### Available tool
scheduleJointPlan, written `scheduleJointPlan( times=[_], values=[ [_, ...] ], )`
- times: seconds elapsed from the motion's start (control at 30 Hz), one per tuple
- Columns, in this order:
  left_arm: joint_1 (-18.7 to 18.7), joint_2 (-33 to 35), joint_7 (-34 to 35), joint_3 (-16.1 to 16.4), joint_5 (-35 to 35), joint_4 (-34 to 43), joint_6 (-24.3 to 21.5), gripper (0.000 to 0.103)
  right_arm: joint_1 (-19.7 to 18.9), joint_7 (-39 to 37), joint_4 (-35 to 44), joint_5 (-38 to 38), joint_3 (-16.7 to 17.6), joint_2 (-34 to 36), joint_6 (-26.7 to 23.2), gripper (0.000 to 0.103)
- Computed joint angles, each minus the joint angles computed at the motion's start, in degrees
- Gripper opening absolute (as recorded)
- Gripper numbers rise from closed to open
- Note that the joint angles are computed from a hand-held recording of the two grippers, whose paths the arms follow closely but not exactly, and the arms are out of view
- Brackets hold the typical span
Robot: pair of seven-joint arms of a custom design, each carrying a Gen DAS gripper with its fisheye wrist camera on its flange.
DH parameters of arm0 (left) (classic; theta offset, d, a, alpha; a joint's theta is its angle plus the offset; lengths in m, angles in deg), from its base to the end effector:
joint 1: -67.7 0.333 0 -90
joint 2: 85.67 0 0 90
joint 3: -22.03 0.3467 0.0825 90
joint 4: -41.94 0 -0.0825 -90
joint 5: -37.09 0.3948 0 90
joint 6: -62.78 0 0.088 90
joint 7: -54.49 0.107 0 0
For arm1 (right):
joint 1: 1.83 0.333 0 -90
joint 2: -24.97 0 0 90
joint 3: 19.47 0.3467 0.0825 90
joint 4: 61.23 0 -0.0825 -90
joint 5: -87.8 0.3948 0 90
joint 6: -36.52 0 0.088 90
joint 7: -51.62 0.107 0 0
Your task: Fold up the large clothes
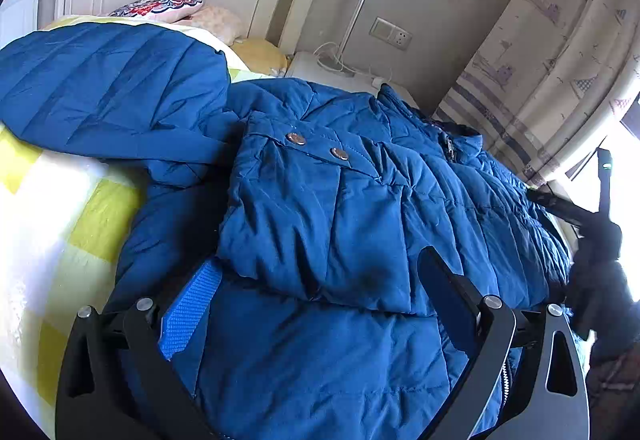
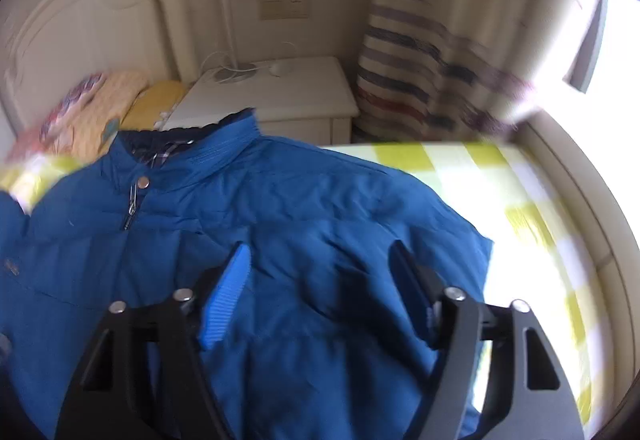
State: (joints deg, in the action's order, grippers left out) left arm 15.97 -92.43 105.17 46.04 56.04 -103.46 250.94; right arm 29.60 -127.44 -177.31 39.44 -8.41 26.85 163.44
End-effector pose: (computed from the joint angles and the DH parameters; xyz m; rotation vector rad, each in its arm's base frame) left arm 0.4282 -0.2585 0.4354 -1.7732 2.0139 -1.1761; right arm 0.4521 0.3797 0.4825 -1.4809 2.1694 -0.8185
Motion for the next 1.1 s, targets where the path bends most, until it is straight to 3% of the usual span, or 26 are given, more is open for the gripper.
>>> scheduleJointPlan(
  times=[0.03, 0.07, 0.17, 0.23, 0.3, 0.37, 0.43, 0.47, 0.53, 0.63, 0.67, 0.73, 0.77, 0.83, 0.87, 0.97, 1.1],
  values=[
    [2.0, 0.0, -0.3, -1.9, 0.1, -0.2, 0.5, 0.093, -0.5, -4.1, 1.0, 3.1, -0.3, 2.0, 0.7, 0.082],
    [2.0, 0.0, -1.1, -1.7, 0.6, -0.3, 0.7, 0.093, -1.0, -8.0, 0.5, 5.4, -0.5, 2.3, 3.0, 0.083],
    [-2.2, -0.2, -2.9, 3.0, 2.2, -0.3, 0.8, 0.093, -0.8, -7.6, 2.9, 9.2, -0.7, 2.9, -0.7, 0.085],
    [-2.6, 0.0, -3.5, 3.5, 3.0, 0.0, 0.4, 0.093, 0.9, -2.7, 4.1, 5.3, -0.1, 2.3, -3.5, 0.083],
    [-2.9, 0.1, -2.6, 3.4, 2.2, 0.4, -0.4, 0.093, 2.2, 0.9, 3.8, -0.4, 0.6, 2.0, -0.9, 0.083],
    [-1.4, 0.2, -1.7, 1.6, 1.1, 0.3, -0.3, 0.093, 2.7, -4.3, 5.8, -0.9, 1.1, 4.7, 4.3, 0.083],
    [-4.0, 0.0, -0.4, 4.1, -0.6, 0.0, 0.0, 0.093, 1.9, -12.9, 8.8, 4.1, 1.8, 9.2, 5.9, 0.085],
    [-5.1, -0.1, -0.2, 5.3, -1.0, -0.1, 0.4, 0.093, 3.1, -13.5, 9.7, 4.5, 0.5, 10.3, 5.2, 0.088],
    [-8.5, -0.2, -0.8, 8.8, -0.5, -0.1, 0.8, 0.093, 2.4, -11.5, 7.7, 6.3, -0.7, 9.0, 8.7, 0.093],
    [-10.2, -0.2, -1.7, 10.8, 0.6, -0.1, 0.9, 0.093, 4.3, -7.4, 7.9, 5.5, -0.9, 7.3, 3.8, 0.09],
    [-12.1, -0.2, -1.7, 12.7, 0.9, 0.1, 0.6, 0.093, 5.3, -4.5, 7.3, 3.2, -0.6, 6.2, 3.6, 0.09],
    [-13.0, -0.2, -1.0, 13.4, 0.4, 0.1, 0.5, 0.093, 7.9, 2.3, 6.2, -4.7, 0.6, 4.7, 3.5, 0.091],
    [-13.2, -0.2, -0.8, 13.6, 0.1, 0.0, 0.7, 0.093, 8.2, 1.6, 6.4, -5.3, 1.1, 5.2, 3.2, 0.092],
    [-14.5, -0.3, -0.7, 15.0, -0.1, 0.0, 0.7, 0.093, 7.6, -9.1, 8.5, 0.3, 1.9, 8.6, 3.3, 0.095],
    [-14.3, -0.3, -0.7, 14.7, -0.1, 0.0, 0.8, 0.093, 9.2, -12.1, 10.2, 2.0, 0.9, 10.4, 1.7, 0.096],
    [-17.2, -0.7, -1.3, 17.8, 0.4, -0.2, 1.3, 0.093, 8.6, -11.8, 9.9, 4.1, 1.4, 9.1, 1.2, 0.097],
    [-16.7, -0.8, -2.7, 17.7, 2.0, -0.3, 1.8, 0.093, 10.1, -8.7, 5.8, 3.0, 2.4, 3.9, 0.0, 0.098]
  ],
)
